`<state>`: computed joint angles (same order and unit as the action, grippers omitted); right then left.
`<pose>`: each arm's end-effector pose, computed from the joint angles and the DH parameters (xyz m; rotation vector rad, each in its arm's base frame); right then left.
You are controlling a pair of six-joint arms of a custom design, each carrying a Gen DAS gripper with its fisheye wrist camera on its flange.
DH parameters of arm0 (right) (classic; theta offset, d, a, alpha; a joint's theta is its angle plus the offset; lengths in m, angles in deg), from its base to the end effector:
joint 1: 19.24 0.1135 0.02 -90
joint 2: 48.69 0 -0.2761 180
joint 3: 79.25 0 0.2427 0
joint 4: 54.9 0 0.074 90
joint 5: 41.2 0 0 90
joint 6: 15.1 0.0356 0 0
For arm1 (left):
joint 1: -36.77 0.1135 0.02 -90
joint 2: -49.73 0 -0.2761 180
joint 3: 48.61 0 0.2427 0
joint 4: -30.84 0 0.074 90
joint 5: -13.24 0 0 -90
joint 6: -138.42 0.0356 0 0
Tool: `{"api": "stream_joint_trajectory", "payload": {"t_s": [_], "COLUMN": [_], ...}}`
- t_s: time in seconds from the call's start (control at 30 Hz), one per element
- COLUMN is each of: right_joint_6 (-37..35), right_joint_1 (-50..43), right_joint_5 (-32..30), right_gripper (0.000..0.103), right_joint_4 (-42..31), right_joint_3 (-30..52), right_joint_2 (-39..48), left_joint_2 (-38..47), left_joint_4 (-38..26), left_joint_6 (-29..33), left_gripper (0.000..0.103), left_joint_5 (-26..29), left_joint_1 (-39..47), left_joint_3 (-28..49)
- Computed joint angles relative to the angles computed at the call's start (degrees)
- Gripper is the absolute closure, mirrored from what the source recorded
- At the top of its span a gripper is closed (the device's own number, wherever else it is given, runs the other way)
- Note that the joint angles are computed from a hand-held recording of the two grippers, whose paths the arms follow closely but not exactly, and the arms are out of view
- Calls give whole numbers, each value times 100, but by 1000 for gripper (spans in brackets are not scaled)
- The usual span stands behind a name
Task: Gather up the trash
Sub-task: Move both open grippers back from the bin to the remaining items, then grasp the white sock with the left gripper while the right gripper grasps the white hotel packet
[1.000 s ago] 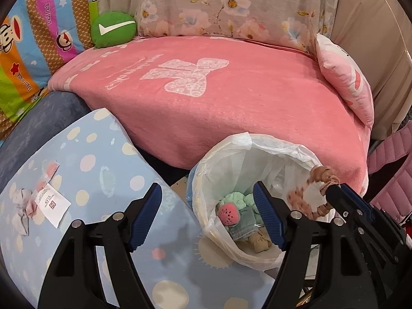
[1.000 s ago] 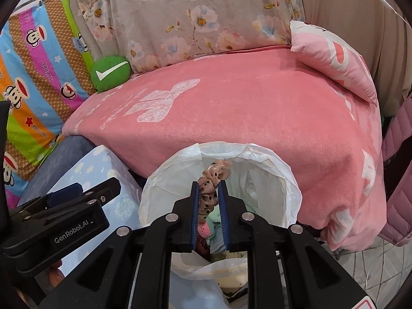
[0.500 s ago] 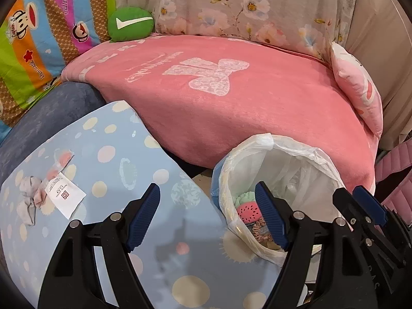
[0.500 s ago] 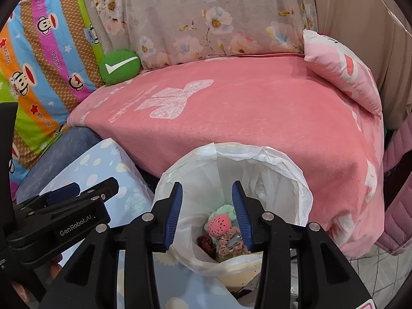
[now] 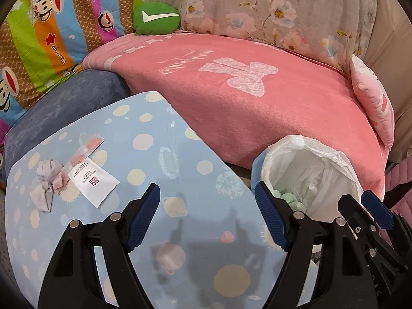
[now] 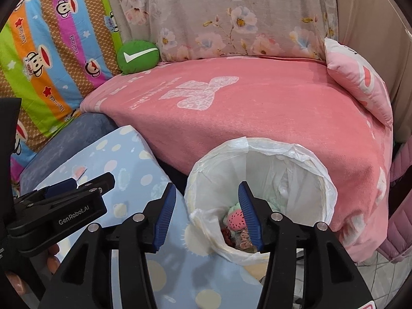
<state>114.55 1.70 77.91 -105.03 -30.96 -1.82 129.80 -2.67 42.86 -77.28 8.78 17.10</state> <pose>0.1400 0.0350 0.2420 0.5900 2.2108 -0.0777 0.2483 -0.1316 0.2440 0.4670 2.3771 -0.2588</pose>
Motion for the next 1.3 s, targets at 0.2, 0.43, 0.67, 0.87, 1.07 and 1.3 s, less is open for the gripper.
{"api": "stream_joint_trajectory", "payload": {"t_s": [0.2, 0.43, 0.67, 0.87, 1.07, 1.3], "right_joint_6": [456, 763, 853, 826, 706, 525], "right_joint_1": [793, 1435, 1865, 2100, 2275, 2306], "right_joint_5": [307, 445, 477, 406, 229, -58], "right_gripper": [49, 49, 47, 44, 44, 40], "right_joint_4": [205, 492, 742, 1010, 1287, 1577], "right_joint_3": [175, 506, 971, 1404, 1921, 2597], "right_joint_2": [676, 1551, 2433, 3214, 4090, 5038], "left_joint_2": [-37, -51, 132, 378, 903, 1742], "left_joint_4": [33, 118, 155, 395, 641, 750], "left_joint_6": [283, 630, 940, 1328, 1747, 2030], "left_gripper": [29, 25, 23, 16, 15, 14], "left_joint_5": [312, 617, 948, 973, 1008, 983], "left_joint_1": [788, 1632, 2432, 3174, 3946, 4646], "left_joint_3": [-167, -307, -249, -271, -127, 396]}}
